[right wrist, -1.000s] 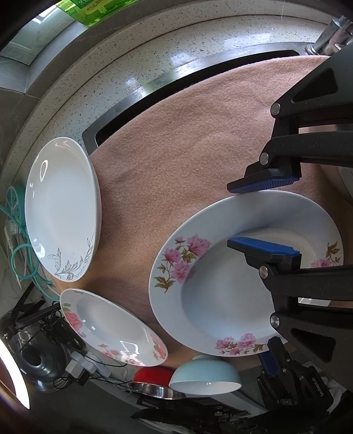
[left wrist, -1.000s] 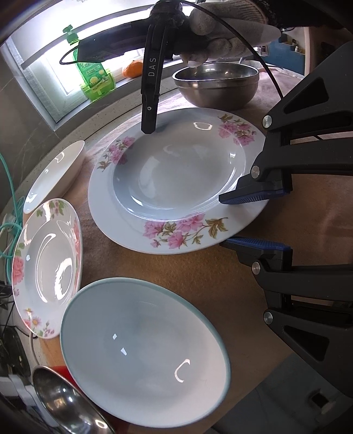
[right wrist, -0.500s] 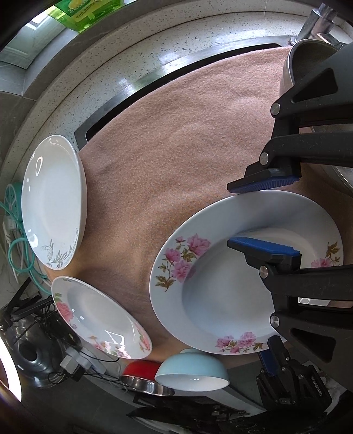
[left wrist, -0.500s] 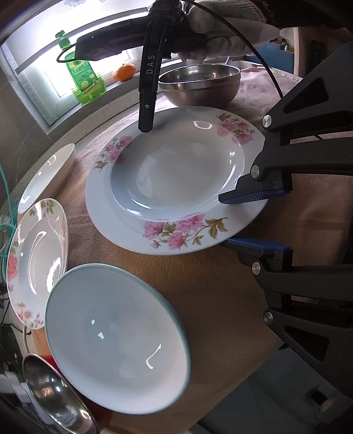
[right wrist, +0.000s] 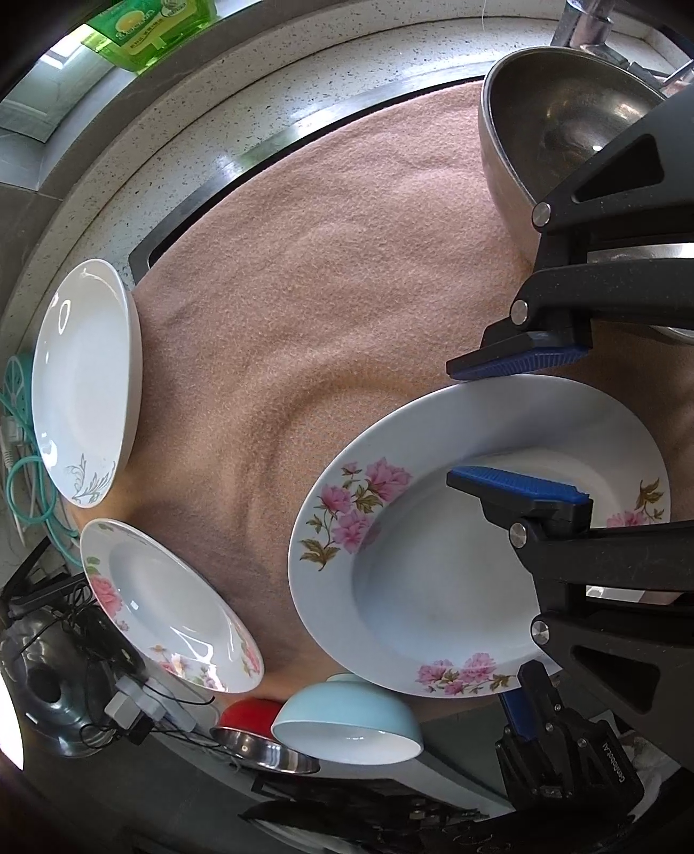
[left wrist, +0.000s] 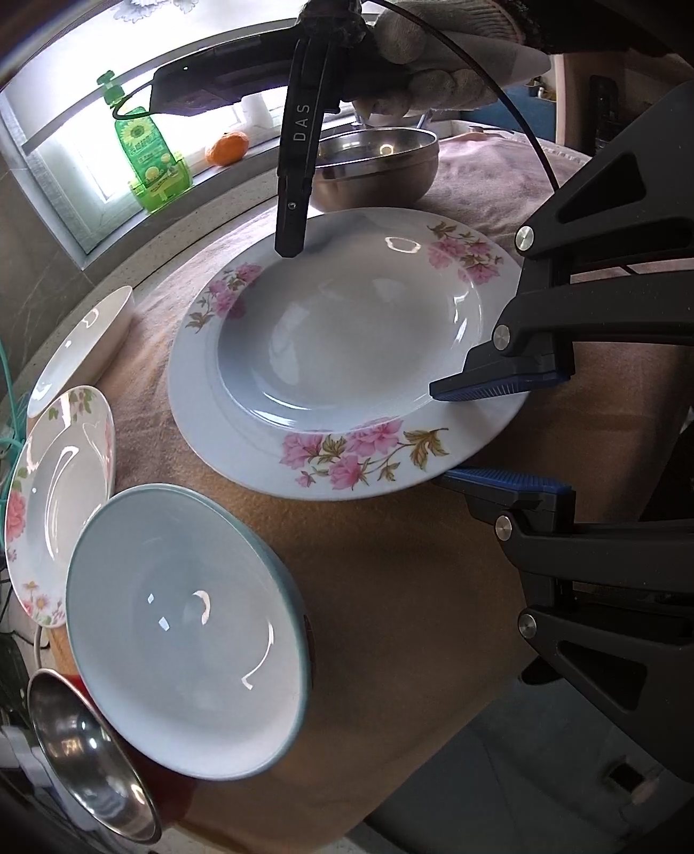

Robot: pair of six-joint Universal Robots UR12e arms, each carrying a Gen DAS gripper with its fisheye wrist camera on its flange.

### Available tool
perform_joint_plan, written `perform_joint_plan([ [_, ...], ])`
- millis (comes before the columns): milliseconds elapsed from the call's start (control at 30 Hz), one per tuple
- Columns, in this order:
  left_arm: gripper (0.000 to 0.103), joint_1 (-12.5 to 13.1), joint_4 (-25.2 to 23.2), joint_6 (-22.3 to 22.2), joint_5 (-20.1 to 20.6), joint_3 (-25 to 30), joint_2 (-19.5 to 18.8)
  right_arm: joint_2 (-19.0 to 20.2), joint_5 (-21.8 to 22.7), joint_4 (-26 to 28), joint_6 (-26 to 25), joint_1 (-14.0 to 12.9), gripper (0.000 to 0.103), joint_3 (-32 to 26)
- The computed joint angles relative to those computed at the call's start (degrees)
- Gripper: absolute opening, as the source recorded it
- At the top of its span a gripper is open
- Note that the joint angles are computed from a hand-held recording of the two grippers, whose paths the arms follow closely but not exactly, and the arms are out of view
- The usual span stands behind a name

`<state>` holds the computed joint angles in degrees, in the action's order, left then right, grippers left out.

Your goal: Organize plates and bowls

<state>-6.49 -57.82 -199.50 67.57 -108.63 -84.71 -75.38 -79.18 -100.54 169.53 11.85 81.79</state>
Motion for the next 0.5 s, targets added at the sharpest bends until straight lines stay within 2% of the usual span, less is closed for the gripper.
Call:
perform_joint_plan([
  [500, 0.023, 1.73, -2.73, 3.37, -1.26, -1.18, 1.99, -1.64, -0.29, 0.20, 2.37, 1.19, 0.030, 1.93],
])
